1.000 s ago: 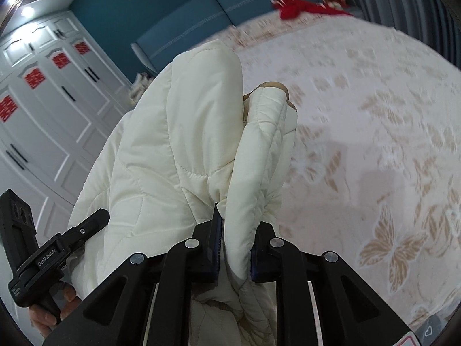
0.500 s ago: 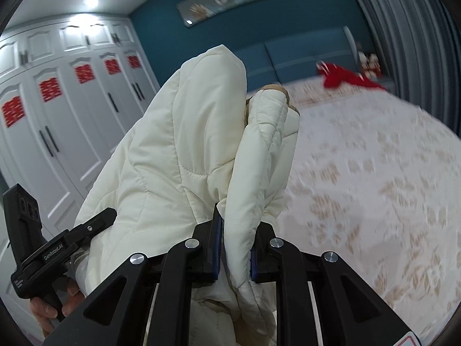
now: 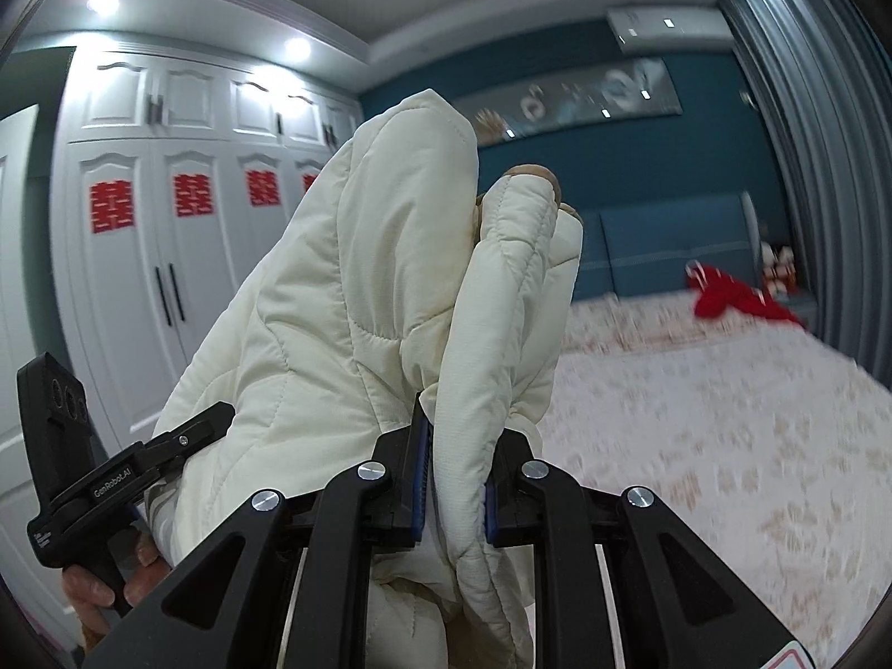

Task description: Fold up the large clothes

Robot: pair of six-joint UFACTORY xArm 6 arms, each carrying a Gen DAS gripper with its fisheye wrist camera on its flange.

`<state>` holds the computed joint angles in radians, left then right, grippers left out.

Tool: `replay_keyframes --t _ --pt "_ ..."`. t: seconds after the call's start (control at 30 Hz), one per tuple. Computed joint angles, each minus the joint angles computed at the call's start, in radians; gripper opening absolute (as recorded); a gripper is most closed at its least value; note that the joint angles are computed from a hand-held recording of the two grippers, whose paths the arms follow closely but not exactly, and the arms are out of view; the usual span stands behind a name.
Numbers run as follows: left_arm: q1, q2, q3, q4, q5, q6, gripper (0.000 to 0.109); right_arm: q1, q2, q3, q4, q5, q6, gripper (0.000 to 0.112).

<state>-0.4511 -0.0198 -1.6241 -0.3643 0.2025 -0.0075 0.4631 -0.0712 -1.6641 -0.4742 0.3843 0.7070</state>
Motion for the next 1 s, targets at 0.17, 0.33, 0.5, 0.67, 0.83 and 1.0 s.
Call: replay_keyframes --t 0.17,0.33,0.5,0.67,0.83,1.0 --pt "0.017 0.005 -0.034 -0.12 -0.011 0.119 0.052 0.021 0.055 -0.1 -0.014 0.003 -0.032 0.016" --pt "0.042 0.062 -0.092 -0.177 0.001 0.163 0.052 0.016 0.141 -0.2 0.038 0.022 -0.101 0.016" --pt "0.074 0.166 -0.186 -0.227 0.045 0.176 0.052 -0.001 0.269 -0.335 0.147 0.074 -0.198 0.016" --pt "0.11 0.314 -0.3 -0.192 0.123 0.114 0.052 -0.032 0.445 -0.512 0.283 0.172 -0.284 0.016" --pt "0.139 0.511 -0.475 -0.098 0.24 0.006 0.052 -0.072 0.649 -0.698 0.415 0.278 -0.333 0.016" --pt "0.152 0.696 -0.656 -0.044 0.364 -0.063 0.052 -0.1 0.829 -0.867 0.466 0.391 -0.33 0.016"
